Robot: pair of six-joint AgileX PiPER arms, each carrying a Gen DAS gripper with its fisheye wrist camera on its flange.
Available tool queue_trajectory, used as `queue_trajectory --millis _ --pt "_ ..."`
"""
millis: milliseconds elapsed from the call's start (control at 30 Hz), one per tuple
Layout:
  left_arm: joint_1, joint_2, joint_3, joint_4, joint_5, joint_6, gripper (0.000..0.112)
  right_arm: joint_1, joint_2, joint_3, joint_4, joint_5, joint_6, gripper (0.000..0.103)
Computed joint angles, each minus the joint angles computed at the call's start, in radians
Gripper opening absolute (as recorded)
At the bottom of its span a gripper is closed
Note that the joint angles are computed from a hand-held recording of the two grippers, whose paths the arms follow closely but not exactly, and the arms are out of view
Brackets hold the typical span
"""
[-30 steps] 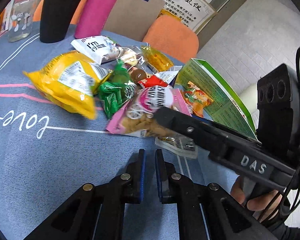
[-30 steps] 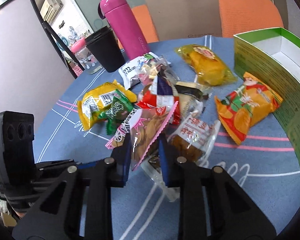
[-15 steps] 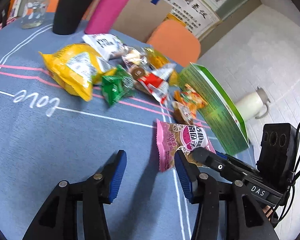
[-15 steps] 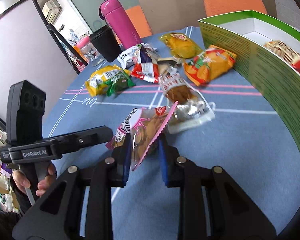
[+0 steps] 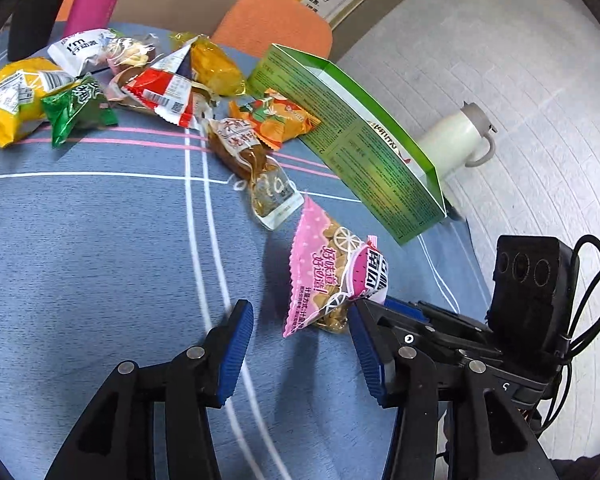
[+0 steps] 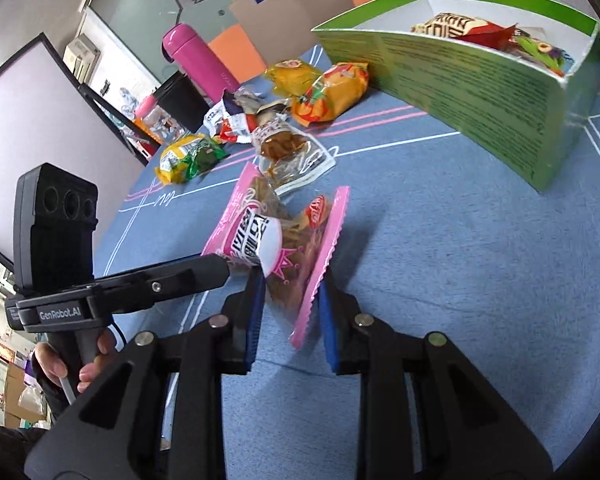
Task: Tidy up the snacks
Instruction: 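Carry the pink cookie bag into the green box and open the right gripper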
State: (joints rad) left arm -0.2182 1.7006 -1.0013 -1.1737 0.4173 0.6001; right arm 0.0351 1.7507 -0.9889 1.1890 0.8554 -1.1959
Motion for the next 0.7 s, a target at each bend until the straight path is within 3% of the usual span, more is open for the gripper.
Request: queue_trajectory --millis 133,300,367,433,567,600,633,700 --pt "-0.021 0.003 -0.006 0.015 -0.020 -0.029 0.049 -0.020 -0.015 0.007 0.024 0.018 -0.025 0.029" --pt "-0.034 0.042 -0.052 0.037 0.003 -0.077 0.021 -0.015 -0.002 0.006 0.037 0.020 -0.044 0.028" --pt "-0.038 0.044 -0.053 -0.002 -0.002 -0.054 0.013 -0.015 -0.003 0.015 0.046 0.021 -0.057 0.012" --pt "-0.046 0.039 -0.056 -0.022 -0.015 -0.047 0.010 -0.017 -0.016 0.023 0.054 0.018 -0.072 0.010" --pt "-0.074 0.016 -0.072 0.094 -0.054 -0.148 0.009 -0.028 -0.021 0.022 0.058 0.016 -0.076 0.011" --pt "-0.074 0.020 -0.081 0.103 -0.051 -0.160 0.009 -0.033 -0.020 0.021 0.052 0.017 -0.071 0.018" --pt "-0.070 0.021 -0.080 0.093 -0.048 -0.156 0.009 -0.036 -0.020 0.024 0.055 0.016 -0.070 0.035" --pt "-0.059 0.022 -0.070 0.067 -0.044 -0.137 0.009 -0.052 -0.025 0.036 0.079 0.015 -0.072 0.054"
